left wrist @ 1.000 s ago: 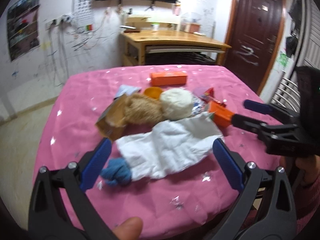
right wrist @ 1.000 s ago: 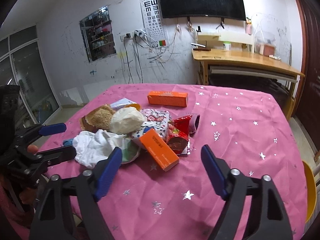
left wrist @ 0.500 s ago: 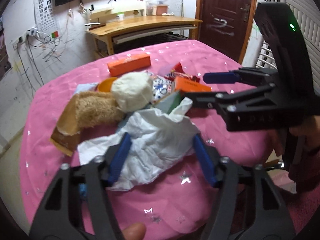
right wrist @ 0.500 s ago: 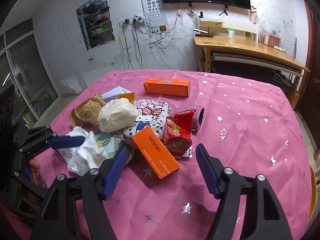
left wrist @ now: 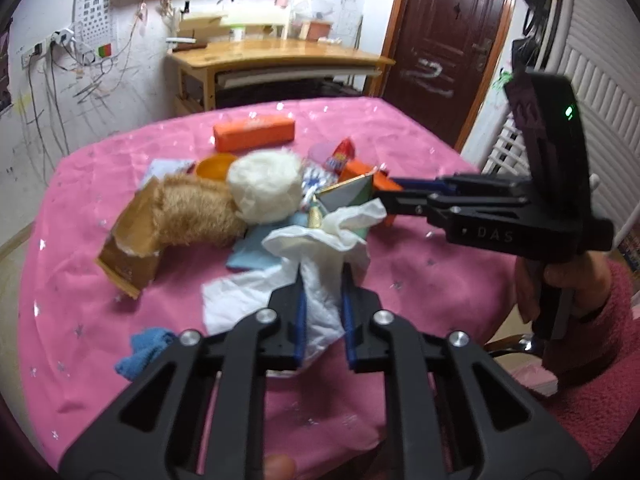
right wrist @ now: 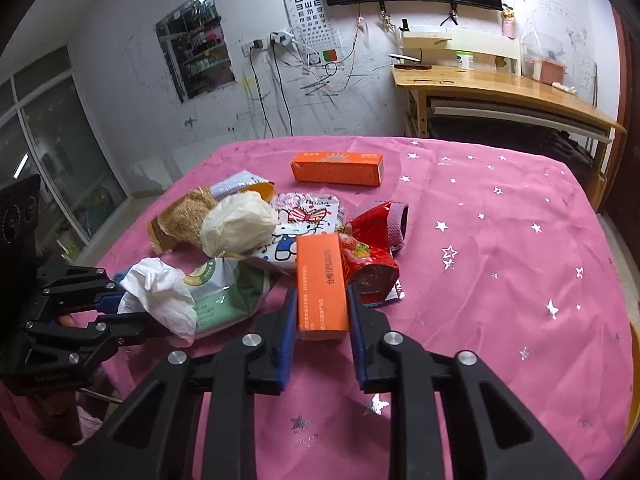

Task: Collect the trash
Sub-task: 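Grasp the white tissue with the left tool while the right tool grasps the orange box, then carry tissue and orange box to the yellow bin and open both tools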

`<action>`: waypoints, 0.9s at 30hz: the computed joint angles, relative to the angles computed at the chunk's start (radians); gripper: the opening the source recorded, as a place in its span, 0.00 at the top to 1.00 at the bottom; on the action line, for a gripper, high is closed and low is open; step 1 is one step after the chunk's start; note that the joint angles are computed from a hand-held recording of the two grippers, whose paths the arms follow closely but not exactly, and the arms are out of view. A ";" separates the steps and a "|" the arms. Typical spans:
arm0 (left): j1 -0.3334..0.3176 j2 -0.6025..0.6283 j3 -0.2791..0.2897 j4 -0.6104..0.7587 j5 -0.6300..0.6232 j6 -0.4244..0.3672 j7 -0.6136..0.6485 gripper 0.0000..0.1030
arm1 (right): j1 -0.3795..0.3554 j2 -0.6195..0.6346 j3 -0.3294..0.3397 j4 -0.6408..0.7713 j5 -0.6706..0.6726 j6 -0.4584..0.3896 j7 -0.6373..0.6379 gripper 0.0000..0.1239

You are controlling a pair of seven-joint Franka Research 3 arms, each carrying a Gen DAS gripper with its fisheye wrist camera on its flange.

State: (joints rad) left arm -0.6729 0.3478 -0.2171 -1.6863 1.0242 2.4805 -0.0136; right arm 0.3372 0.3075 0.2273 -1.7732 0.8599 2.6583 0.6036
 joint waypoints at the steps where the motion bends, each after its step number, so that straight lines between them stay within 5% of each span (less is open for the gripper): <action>1: -0.005 -0.005 0.005 -0.002 0.018 0.001 -0.013 0.87 | -0.009 -0.008 0.005 -0.006 0.022 -0.001 -0.014 0.87; 8: 0.012 -0.013 -0.005 0.001 0.000 -0.013 -0.015 0.85 | -0.021 -0.029 -0.007 -0.027 0.068 -0.013 -0.038 0.87; 14: 0.009 -0.002 -0.009 0.010 -0.033 -0.024 0.022 0.61 | -0.033 -0.039 -0.018 -0.032 0.099 -0.021 -0.051 0.87; 21: 0.002 0.006 -0.006 0.016 -0.040 -0.035 0.027 0.60 | -0.040 -0.051 -0.025 -0.045 0.131 -0.025 -0.072 0.87; 23: 0.001 0.021 -0.007 0.035 -0.055 -0.044 0.048 0.66 | -0.040 -0.053 -0.027 -0.047 0.135 -0.028 -0.074 0.87; 27: -0.008 0.045 -0.003 0.066 -0.083 -0.074 0.080 0.94 | -0.046 -0.061 -0.029 -0.051 0.158 -0.033 -0.088 0.86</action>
